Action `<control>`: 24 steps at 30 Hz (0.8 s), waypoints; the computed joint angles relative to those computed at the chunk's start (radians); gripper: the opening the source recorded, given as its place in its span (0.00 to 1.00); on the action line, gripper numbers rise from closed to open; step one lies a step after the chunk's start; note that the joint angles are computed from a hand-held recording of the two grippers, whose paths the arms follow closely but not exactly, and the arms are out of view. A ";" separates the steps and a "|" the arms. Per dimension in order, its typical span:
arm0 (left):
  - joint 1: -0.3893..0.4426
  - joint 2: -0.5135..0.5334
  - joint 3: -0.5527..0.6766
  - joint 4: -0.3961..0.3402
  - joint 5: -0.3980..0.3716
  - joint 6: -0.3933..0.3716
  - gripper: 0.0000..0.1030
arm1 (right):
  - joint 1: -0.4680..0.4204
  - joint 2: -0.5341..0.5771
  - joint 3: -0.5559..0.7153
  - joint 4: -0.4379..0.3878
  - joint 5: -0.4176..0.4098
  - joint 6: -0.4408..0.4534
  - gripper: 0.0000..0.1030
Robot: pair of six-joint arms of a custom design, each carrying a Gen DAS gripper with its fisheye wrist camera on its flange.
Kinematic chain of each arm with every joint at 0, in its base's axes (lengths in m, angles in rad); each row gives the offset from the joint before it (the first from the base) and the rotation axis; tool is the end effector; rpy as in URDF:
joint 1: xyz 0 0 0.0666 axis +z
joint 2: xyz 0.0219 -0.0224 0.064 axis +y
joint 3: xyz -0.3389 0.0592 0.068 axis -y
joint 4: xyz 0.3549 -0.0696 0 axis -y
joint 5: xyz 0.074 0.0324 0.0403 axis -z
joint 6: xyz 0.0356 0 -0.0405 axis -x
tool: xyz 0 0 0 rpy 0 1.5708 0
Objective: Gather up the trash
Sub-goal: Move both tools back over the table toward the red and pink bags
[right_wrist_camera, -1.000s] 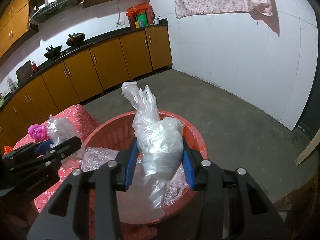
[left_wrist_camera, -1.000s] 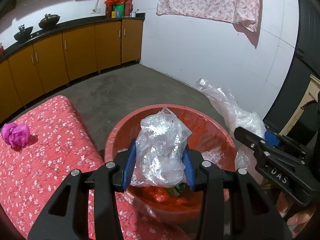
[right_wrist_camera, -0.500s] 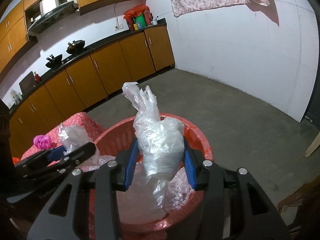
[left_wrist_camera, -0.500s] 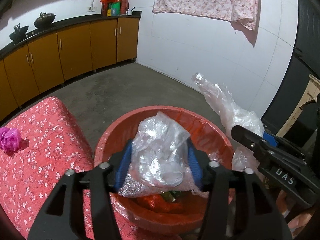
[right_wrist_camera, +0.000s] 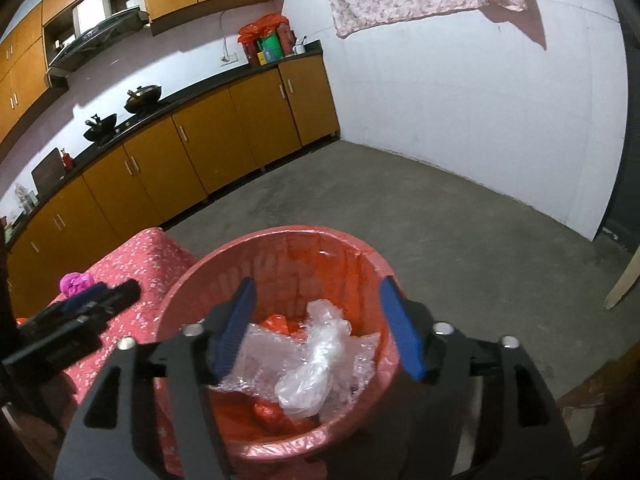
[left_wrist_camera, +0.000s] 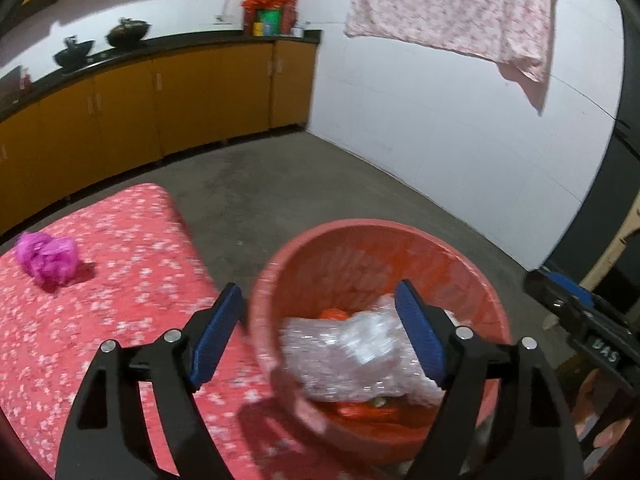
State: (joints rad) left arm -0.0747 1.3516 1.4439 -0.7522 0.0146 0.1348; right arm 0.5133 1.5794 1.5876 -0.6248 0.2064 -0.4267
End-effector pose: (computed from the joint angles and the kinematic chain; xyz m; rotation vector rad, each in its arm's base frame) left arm 0.4531 -0.0348 0.4415 -0.0591 2.2330 -0.1306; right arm 0.4710 0.2567 0.4087 0.0223 2.1891 0.3099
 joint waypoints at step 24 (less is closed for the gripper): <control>0.380 -0.277 -0.239 0.053 -0.149 -0.089 0.94 | 0.175 0.113 0.198 -0.024 0.116 0.119 0.96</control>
State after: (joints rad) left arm 0.3052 1.0750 1.2045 -0.6996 -0.1341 0.0459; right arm 0.6887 1.6927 1.7859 -0.6486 0.3225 -0.3078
